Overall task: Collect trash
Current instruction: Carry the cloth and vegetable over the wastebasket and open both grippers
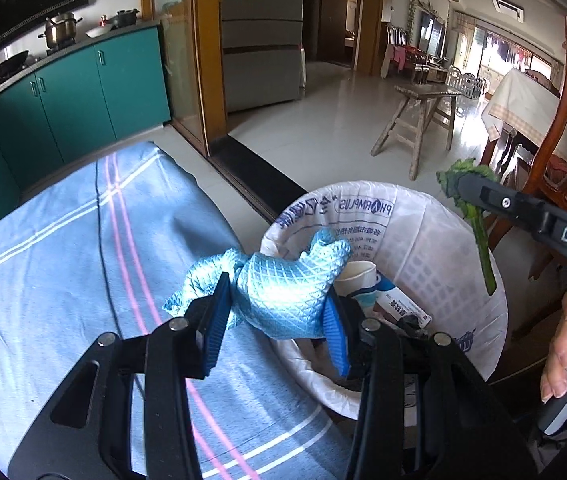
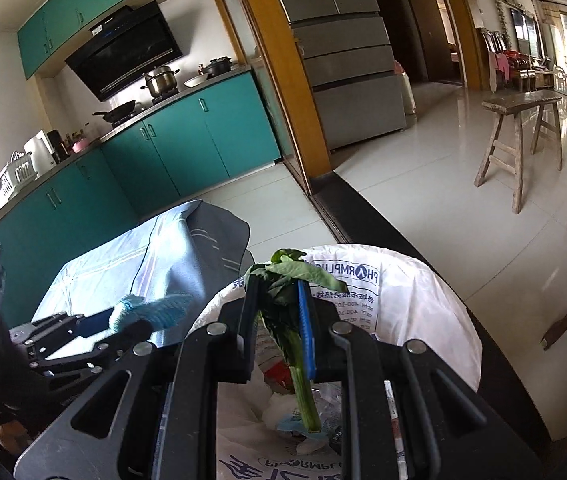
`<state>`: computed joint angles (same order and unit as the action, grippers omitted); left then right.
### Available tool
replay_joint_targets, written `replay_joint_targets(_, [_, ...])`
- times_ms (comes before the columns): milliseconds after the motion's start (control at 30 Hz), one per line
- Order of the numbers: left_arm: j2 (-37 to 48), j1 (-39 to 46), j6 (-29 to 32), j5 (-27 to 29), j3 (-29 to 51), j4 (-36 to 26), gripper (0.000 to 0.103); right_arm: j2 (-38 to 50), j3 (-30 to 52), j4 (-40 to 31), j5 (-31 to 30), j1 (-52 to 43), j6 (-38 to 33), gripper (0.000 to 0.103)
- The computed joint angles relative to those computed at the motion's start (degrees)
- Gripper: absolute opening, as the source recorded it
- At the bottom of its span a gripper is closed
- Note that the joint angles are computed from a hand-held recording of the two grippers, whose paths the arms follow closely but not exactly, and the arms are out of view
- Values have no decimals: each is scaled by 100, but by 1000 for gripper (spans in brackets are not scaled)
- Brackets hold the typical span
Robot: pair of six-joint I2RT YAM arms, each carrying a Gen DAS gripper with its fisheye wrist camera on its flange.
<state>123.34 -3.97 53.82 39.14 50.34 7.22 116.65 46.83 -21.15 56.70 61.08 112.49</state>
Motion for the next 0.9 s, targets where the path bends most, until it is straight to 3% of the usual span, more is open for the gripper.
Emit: replay_joint_targets(900, [401, -672, -67, -305, -318, 659, 47, 150, 112, -99, -33, 80, 164, 19])
